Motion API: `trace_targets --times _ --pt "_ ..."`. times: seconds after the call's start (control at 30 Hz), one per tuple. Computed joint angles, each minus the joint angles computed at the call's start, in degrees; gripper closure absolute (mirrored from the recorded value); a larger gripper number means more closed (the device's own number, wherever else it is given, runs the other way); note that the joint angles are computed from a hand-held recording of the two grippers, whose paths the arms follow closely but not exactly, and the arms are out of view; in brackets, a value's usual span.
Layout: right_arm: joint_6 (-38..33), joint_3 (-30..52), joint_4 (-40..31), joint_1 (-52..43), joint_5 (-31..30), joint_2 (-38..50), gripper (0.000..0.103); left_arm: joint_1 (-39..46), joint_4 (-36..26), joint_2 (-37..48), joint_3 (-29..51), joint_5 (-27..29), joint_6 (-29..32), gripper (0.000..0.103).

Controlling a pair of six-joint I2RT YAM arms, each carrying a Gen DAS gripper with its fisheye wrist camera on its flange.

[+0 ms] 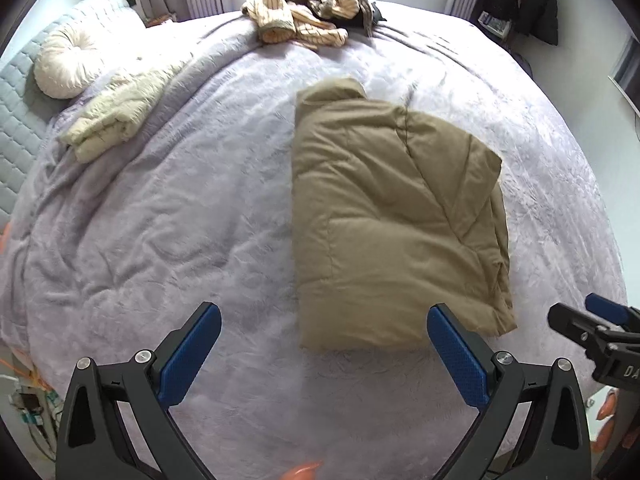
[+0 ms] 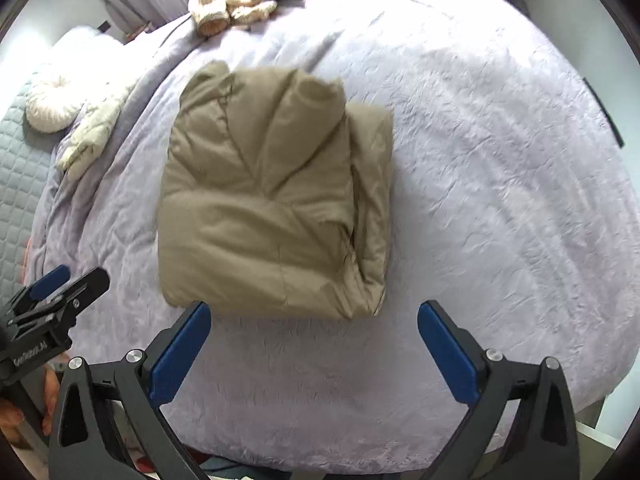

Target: Fold large clothes

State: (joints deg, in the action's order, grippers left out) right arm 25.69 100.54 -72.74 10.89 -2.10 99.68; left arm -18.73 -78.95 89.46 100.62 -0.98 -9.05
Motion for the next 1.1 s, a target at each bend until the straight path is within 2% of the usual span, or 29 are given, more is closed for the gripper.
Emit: trace_targets --times 0.13,0.33,0.47,0.8,1.1 --pt "0.99 4.45 -1.59 1.04 3.21 0.73 0.000 -0.78 -2.93 1.07 5.69 -1.99 -0.68 0.000" --pt "2.14 14.74 -7.10 2.49 8.88 3.37 0.000 -0.84 -7.42 2.84 15.01 -1.79 -3.35 0.000" --pt "2.67 19.88 -9.28 3.78 11.79 4.13 0.000 -1.63 -8.86 2.99 18.30 -2.64 -3.97 0.000" --pt "2.66 26.86 -11.91 5.45 15.47 6.09 0.000 -2.25 -10.46 3.01 21.11 -3.98 -3.97 0.000" --pt "3.01 27.26 -12.35 5.94 15.85 6.23 0.000 -1.23 -10.96 2.77 21.06 -3.94 -4.25 0.000"
